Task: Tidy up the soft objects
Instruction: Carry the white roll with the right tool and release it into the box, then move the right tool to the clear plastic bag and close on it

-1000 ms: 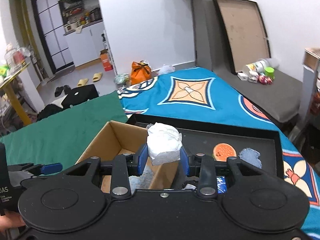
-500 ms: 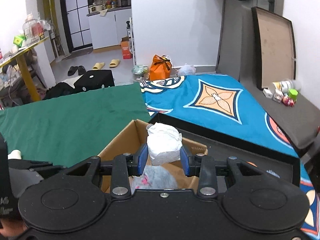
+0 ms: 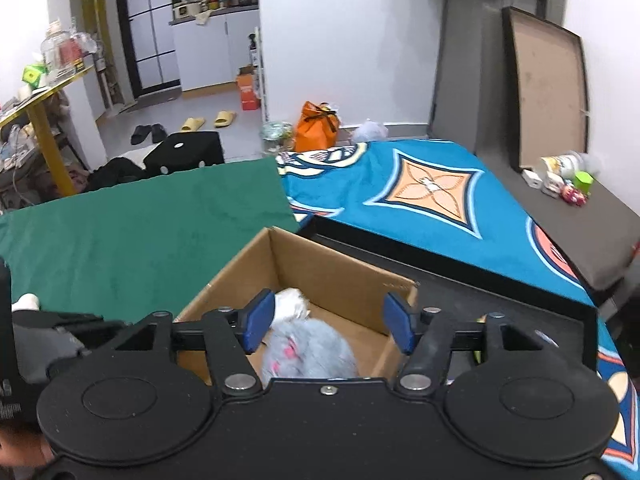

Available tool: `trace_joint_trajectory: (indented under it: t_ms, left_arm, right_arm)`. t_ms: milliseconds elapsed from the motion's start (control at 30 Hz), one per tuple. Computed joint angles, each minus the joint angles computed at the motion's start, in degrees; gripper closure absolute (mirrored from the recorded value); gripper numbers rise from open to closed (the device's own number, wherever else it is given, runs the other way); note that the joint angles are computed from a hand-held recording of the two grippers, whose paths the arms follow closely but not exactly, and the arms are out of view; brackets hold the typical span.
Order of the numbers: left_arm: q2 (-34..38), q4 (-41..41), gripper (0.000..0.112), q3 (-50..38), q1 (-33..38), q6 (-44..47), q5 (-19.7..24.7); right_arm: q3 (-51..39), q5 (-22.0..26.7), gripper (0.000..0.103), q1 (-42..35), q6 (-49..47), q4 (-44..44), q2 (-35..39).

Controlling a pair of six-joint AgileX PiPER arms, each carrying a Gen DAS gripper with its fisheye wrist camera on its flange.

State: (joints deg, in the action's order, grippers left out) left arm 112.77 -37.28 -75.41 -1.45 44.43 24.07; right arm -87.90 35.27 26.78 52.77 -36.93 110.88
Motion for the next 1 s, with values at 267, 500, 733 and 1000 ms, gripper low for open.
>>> trace_joint_trajectory:
  t_ms: [267,500,733,1000]
  left_arm:
    - [-1.6,4.4,0.093,2.0,-1.8,-2.3,-3.5]
    - [-3.0,5.2,0.073,4.0,-2.7,-1.6,-6.2]
    - [-4.6,8.5,0.055,7.2,-5.3,-2.7,-11.8]
    - [-5.8,18.3,0.038,10.3,-7.6,-9.6,-17.3]
  right_arm:
    - [11.0,-1.2,0.03,0.7,12.8,-7.2,-6.5]
    - [17.0,-3.4,0.03,-0.3,18.3,-8.5,-9.5]
    - [22.6,-5.1,0.03,-1.6,22.7,-8.5,-12.7]
    - [30.4,-10.0,0.03,-5.7,28.4,-6.5,-15.1]
